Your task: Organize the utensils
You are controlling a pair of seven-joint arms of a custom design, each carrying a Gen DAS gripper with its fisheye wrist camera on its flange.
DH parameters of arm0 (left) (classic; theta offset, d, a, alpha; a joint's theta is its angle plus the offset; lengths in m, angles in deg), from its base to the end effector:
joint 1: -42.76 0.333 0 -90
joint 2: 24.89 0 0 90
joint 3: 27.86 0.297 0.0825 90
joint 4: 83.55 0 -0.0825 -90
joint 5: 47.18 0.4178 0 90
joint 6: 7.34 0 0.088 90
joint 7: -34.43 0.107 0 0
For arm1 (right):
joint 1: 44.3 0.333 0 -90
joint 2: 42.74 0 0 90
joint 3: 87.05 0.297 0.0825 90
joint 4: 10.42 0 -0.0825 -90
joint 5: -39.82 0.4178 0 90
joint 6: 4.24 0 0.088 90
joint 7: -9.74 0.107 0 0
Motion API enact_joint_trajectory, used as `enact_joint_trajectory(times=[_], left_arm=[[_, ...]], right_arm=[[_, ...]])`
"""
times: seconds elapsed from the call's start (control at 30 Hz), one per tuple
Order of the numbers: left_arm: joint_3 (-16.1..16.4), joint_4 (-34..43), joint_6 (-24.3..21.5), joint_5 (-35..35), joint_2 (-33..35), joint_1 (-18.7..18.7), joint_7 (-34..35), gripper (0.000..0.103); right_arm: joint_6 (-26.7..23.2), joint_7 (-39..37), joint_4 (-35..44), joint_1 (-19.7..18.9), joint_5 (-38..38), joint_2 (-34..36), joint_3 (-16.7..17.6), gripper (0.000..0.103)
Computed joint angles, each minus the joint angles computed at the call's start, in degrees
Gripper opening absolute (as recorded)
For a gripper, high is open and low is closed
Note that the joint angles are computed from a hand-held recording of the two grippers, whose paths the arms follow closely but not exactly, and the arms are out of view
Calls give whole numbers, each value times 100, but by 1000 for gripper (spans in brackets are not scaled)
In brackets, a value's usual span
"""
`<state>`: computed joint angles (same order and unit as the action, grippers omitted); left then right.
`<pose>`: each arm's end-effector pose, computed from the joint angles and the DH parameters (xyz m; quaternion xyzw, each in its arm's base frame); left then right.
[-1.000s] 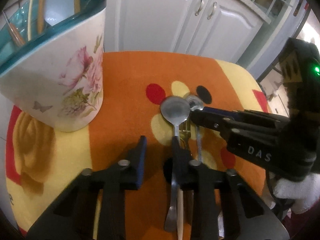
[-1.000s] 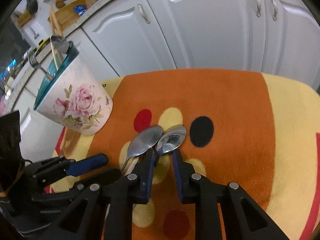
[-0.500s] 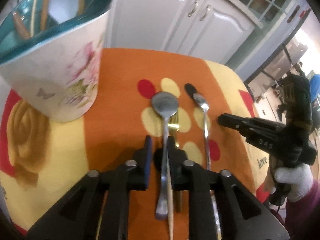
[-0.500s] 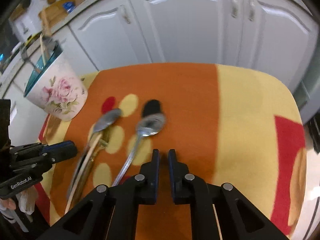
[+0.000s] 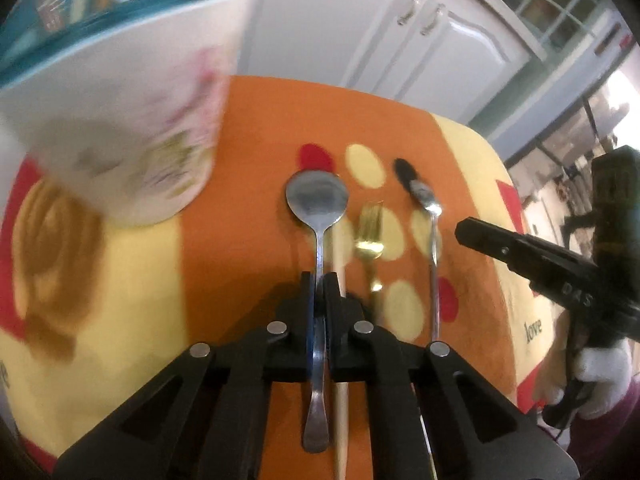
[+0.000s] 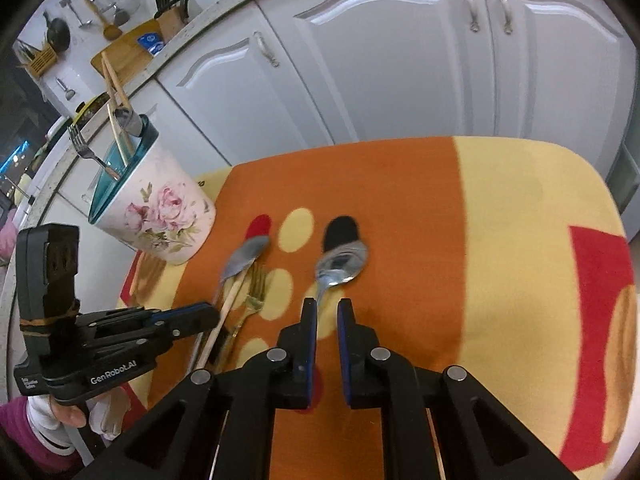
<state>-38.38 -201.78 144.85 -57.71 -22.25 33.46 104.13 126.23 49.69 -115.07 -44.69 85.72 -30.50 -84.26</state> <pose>0.5924 -0.2070 0.4367 -0.7283 0.6267 -0.2721 0.0525 0.6663 0.0438 0.4140 -0.7941 0.4994 0.0181 0.3460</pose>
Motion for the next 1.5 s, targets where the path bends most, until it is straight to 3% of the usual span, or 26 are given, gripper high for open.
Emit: enact_joint_trajectory(times=[0.07, 0.17, 0.23, 0.33, 0.5, 0.6, 0.67, 0.73, 0.8, 0.83, 1.2, 1.5], left_arm=[[16, -285, -33, -348, -262, 52, 195, 3], [32, -610, -67, -309, -562, 89, 202, 3], [34, -742, -68, -342, -678, 108, 202, 3], [-3, -745, -69, -98, -675, 137, 29, 3], [16, -437, -93, -138, -399, 143, -103, 31], [24, -128, -195, 307, -147, 140, -418, 31], [45, 47, -212, 552, 7, 121, -490, 31], [67, 143, -189, 670, 104, 106, -467, 24], [49, 137, -126, 284, 131, 142, -111, 3], [43, 112, -120, 126, 106, 148, -17, 1], [54, -726, 492, -796, -1083, 60, 785, 0], [71, -891, 884, -775, -1786, 150, 809, 0]], right_arm=[[-16, 19, 69, 22, 5, 78, 28, 13], [-15, 87, 119, 71, -121, 153, 61, 24], [36, 148, 154, 101, -202, 213, 84, 26], [213, 226, 144, 148, -350, 247, 121, 26], [256, 374, 356, 111, -323, 426, 186, 26], [249, 364, 434, 79, -357, 485, 227, 26], [273, 336, 466, 66, -377, 517, 246, 14], [190, 347, 531, 24, -343, 569, 267, 8], [45, 276, 534, -79, -105, 562, 305, 5], [25, 212, 493, -112, 4, 523, 313, 5], [-354, -689, -29, -152, 1142, -283, 58, 3], [-337, -1327, -261, 148, 1711, -861, -209, 3]])
